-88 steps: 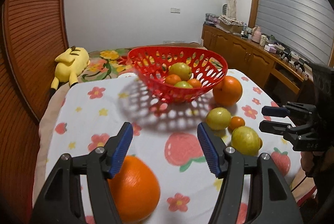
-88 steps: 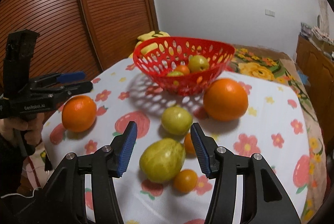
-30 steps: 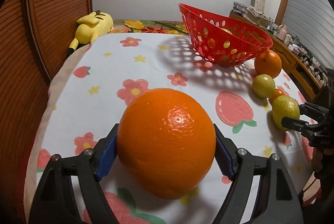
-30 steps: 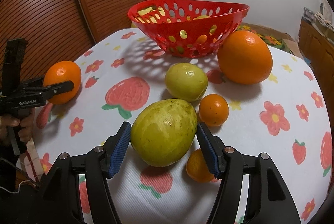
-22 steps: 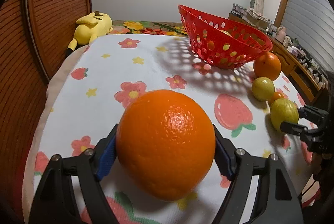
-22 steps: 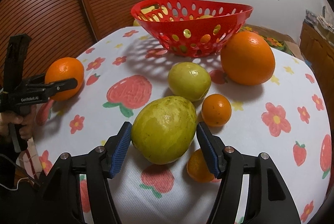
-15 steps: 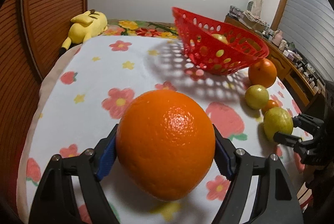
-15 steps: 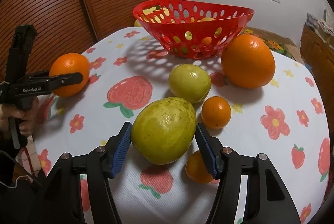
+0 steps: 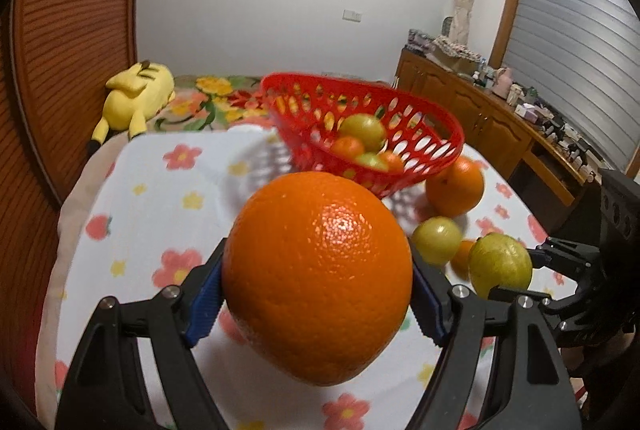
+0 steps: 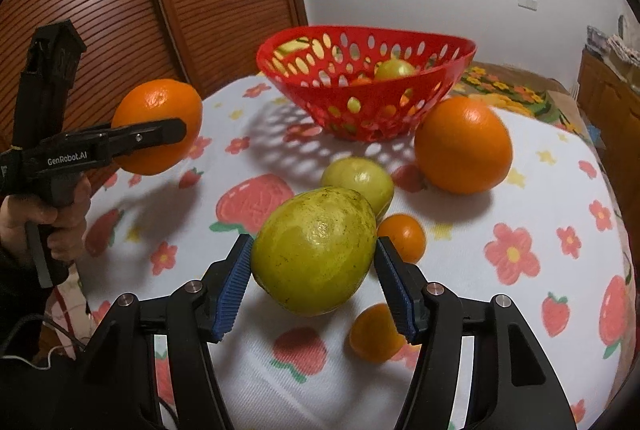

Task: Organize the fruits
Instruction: 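Lift both held fruits and carry them over the red basket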

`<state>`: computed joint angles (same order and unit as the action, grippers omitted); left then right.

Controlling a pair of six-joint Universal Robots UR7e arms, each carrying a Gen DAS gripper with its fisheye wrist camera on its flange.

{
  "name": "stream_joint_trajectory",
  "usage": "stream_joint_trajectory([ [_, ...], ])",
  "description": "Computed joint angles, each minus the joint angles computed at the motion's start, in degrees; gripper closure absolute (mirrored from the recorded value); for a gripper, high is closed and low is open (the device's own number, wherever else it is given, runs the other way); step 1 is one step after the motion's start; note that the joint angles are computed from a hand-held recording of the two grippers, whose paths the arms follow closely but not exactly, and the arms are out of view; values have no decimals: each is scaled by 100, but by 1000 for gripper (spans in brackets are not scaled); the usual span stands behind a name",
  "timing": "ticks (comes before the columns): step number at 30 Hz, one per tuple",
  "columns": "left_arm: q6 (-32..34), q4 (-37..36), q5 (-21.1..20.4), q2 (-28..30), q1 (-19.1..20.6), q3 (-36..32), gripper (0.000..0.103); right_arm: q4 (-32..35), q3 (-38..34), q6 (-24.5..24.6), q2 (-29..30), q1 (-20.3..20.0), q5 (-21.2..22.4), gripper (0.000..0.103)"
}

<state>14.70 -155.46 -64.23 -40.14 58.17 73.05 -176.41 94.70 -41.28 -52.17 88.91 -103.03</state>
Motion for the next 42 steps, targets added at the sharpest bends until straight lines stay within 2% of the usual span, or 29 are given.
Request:
stream_joint_trajectory([
  [8,199,125,-147,289,-125,-591,25,164,-252,-167,-104,106,143,40],
  [19,442,532,-275,825,-172,-1496,25,532,-1173,-356,190,298,107,40],
  [26,495,875,-304,1186,-139,-2172,25,961,-1860,-457,505,325,126,40],
  [36,493,1533,-192,1893,-16,-3481,25,1648,-2952,-586,1055,259,61,40],
  [42,487,1941,-188,2292,45,-4219,25,2046,-3666,-719,1465,249,-158,40],
])
